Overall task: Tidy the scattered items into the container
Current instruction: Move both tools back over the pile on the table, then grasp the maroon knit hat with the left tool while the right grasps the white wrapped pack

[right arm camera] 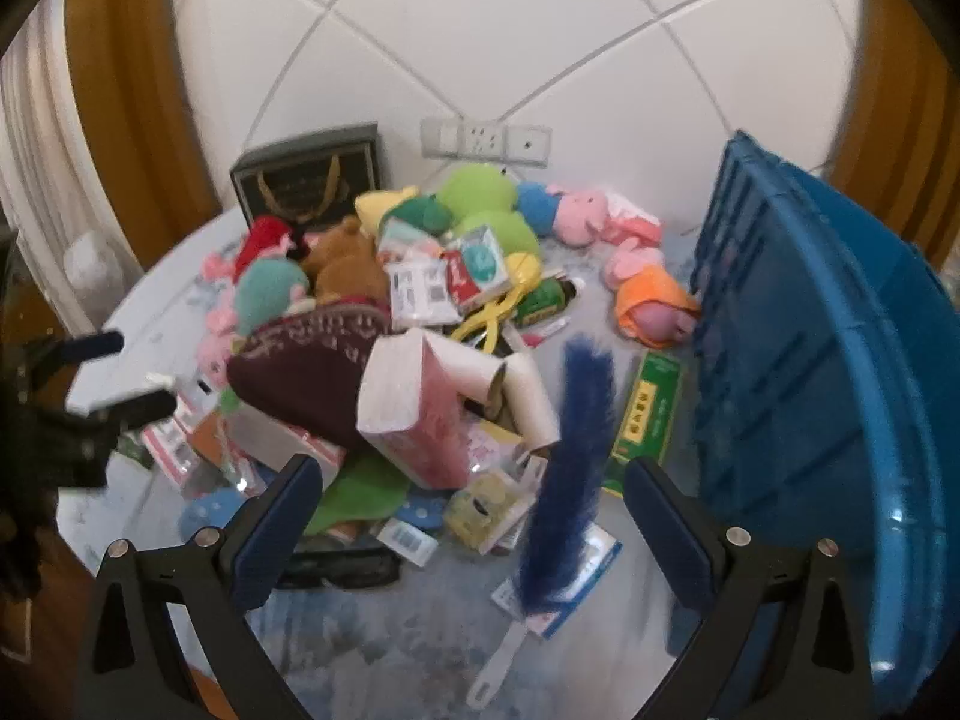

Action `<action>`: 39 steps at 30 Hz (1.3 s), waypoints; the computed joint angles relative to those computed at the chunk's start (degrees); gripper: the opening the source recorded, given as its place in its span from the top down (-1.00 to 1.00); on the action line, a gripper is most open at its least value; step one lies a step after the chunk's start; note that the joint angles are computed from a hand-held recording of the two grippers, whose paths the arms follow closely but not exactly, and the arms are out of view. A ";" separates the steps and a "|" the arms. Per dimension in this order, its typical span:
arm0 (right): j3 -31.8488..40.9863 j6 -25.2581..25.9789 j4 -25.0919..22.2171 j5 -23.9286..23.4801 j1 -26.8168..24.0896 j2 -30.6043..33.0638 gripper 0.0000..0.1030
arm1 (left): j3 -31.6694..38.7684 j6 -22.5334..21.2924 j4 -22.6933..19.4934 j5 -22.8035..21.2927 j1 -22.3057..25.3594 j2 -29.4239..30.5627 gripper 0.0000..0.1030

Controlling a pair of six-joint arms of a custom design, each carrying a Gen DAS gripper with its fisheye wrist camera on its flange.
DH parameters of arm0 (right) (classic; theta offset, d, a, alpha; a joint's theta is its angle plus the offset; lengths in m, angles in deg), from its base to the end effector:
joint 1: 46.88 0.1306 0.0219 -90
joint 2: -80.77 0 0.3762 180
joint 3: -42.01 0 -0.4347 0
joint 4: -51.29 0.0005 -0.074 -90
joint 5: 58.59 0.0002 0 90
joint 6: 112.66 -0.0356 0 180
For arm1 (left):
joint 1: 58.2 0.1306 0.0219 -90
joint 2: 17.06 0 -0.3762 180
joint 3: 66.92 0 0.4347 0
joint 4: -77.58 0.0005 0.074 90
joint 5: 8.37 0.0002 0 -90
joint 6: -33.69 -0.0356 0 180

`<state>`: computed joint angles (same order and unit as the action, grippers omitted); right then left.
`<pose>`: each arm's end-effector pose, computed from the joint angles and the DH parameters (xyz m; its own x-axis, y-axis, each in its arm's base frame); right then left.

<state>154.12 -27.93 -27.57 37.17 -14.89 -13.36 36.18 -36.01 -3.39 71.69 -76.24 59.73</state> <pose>0.3847 0.2355 0.6109 -0.7148 -0.3387 -0.6119 -0.4115 0.9111 -0.0237 0.3712 -0.1150 0.6004 -0.8003 -0.0987 -0.5914 -0.0720 0.9950 -0.0686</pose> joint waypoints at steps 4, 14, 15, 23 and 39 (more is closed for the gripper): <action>-2.49 0.69 2.23 0.63 0.87 1.73 -0.97 | -0.69 -0.11 0.87 1.95 1.75 2.74 -1.00; -6.93 1.32 6.55 0.17 1.92 6.49 -0.96 | -3.55 3.22 5.39 11.63 5.09 4.71 -1.00; -7.06 1.10 6.83 0.48 1.91 6.97 -0.96 | -3.97 3.91 6.12 12.70 5.29 4.58 -1.00; -6.86 0.67 7.93 0.52 1.35 9.41 -0.96 | -4.58 8.07 8.53 18.31 6.99 6.37 -1.00; -5.59 -2.92 9.16 -2.49 0.36 11.51 0.02 | -1.45 3.50 10.48 18.74 7.70 9.46 0.37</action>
<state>148.54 -30.85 -18.41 34.68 -14.53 -1.85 34.73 -32.51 7.09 90.42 -68.54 69.19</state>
